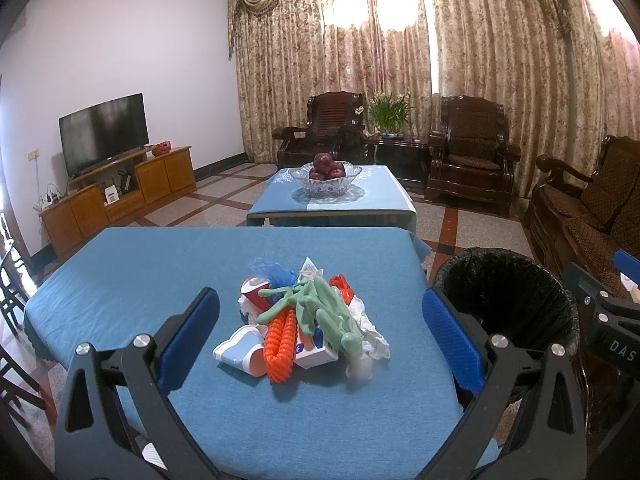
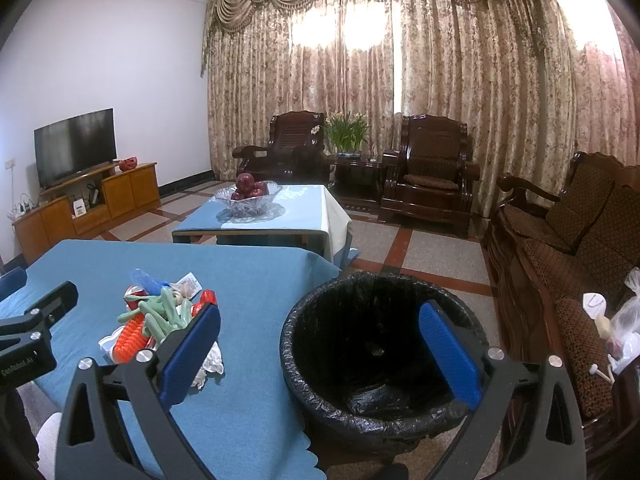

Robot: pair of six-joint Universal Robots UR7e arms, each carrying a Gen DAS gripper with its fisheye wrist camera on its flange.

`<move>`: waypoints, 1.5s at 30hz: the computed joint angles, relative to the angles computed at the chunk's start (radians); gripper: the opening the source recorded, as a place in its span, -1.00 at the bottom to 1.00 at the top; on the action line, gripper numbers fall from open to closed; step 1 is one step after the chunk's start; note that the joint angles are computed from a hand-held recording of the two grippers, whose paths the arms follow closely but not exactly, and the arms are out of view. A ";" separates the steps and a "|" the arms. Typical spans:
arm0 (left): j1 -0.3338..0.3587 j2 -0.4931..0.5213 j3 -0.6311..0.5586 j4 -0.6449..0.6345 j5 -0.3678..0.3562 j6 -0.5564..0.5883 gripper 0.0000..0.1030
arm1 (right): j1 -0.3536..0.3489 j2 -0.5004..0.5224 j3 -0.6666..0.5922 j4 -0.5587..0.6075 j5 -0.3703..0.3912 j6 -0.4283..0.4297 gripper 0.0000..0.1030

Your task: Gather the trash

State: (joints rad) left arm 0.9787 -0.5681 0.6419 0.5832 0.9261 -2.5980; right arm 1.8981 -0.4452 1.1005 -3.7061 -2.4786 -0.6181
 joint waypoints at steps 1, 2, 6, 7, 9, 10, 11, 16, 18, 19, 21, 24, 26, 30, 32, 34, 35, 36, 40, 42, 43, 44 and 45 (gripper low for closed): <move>0.000 0.000 0.000 -0.001 0.000 0.001 0.91 | 0.000 -0.001 0.001 0.001 0.000 0.001 0.89; 0.000 -0.001 0.001 -0.002 0.000 0.002 0.91 | 0.000 -0.001 0.002 0.001 0.000 0.003 0.89; 0.000 0.001 -0.001 0.000 0.000 0.000 0.91 | 0.000 0.001 -0.001 -0.002 0.000 -0.002 0.89; 0.000 0.001 -0.001 0.000 0.000 0.000 0.91 | 0.000 0.001 -0.001 -0.002 0.000 -0.002 0.89; 0.000 0.000 0.000 -0.001 0.000 0.000 0.91 | 0.000 -0.001 0.000 0.002 0.000 0.002 0.89; 0.000 0.000 0.000 -0.001 0.000 0.000 0.91 | 0.000 -0.001 0.001 0.001 0.000 0.001 0.89; 0.000 0.000 0.000 -0.001 0.000 0.000 0.91 | 0.000 0.000 0.000 0.000 0.000 -0.001 0.89; 0.000 0.002 -0.003 0.003 0.001 -0.001 0.91 | 0.000 -0.001 0.000 0.004 -0.001 0.003 0.89; 0.000 0.001 -0.003 0.002 0.000 0.000 0.91 | 0.000 0.000 -0.001 0.002 -0.001 0.001 0.89; 0.000 0.001 -0.001 0.001 0.001 0.000 0.91 | 0.000 0.000 -0.001 0.003 -0.001 0.002 0.89; 0.000 0.000 0.000 -0.001 0.000 0.001 0.91 | 0.000 0.000 -0.001 0.004 -0.001 0.002 0.89; 0.000 0.002 -0.003 0.002 -0.001 -0.001 0.91 | 0.000 0.000 -0.003 0.005 -0.001 0.002 0.89; 0.000 0.001 -0.002 0.001 0.000 -0.001 0.91 | 0.001 -0.001 -0.003 0.008 -0.001 0.004 0.89; 0.000 0.001 -0.002 0.001 -0.001 -0.001 0.91 | -0.006 0.004 0.003 0.000 0.007 0.004 0.89; 0.000 0.001 -0.002 0.003 0.000 -0.002 0.91 | -0.012 0.011 -0.007 0.008 0.015 0.007 0.89; 0.000 0.002 -0.003 0.004 -0.002 -0.005 0.91 | -0.014 0.018 -0.016 0.013 0.017 0.007 0.89; 0.002 0.005 -0.009 0.007 0.000 -0.003 0.91 | -0.019 0.019 -0.012 0.011 0.022 0.007 0.89; 0.003 0.009 -0.016 0.011 0.000 -0.004 0.91 | -0.015 0.022 -0.027 0.026 0.018 0.010 0.89; 0.018 0.026 -0.060 0.033 0.006 0.003 0.91 | -0.020 0.023 -0.033 0.051 0.031 0.029 0.89; 0.040 0.040 -0.089 0.038 0.017 0.010 0.91 | -0.025 0.030 -0.039 0.067 0.045 0.035 0.89; 0.043 0.042 -0.093 0.033 0.012 0.012 0.91 | -0.026 0.035 -0.046 0.077 0.044 0.037 0.89; 0.052 0.052 -0.111 0.032 0.006 0.021 0.91 | -0.030 0.041 -0.054 0.101 0.051 0.047 0.89; 0.063 0.074 -0.147 0.045 0.006 0.027 0.91 | -0.033 0.046 -0.059 0.122 0.059 0.057 0.89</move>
State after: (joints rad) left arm 1.0422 -0.4939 0.4945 0.6279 0.9317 -2.5707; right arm 1.8652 -0.3997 1.0412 -3.5842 -2.4197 -0.5609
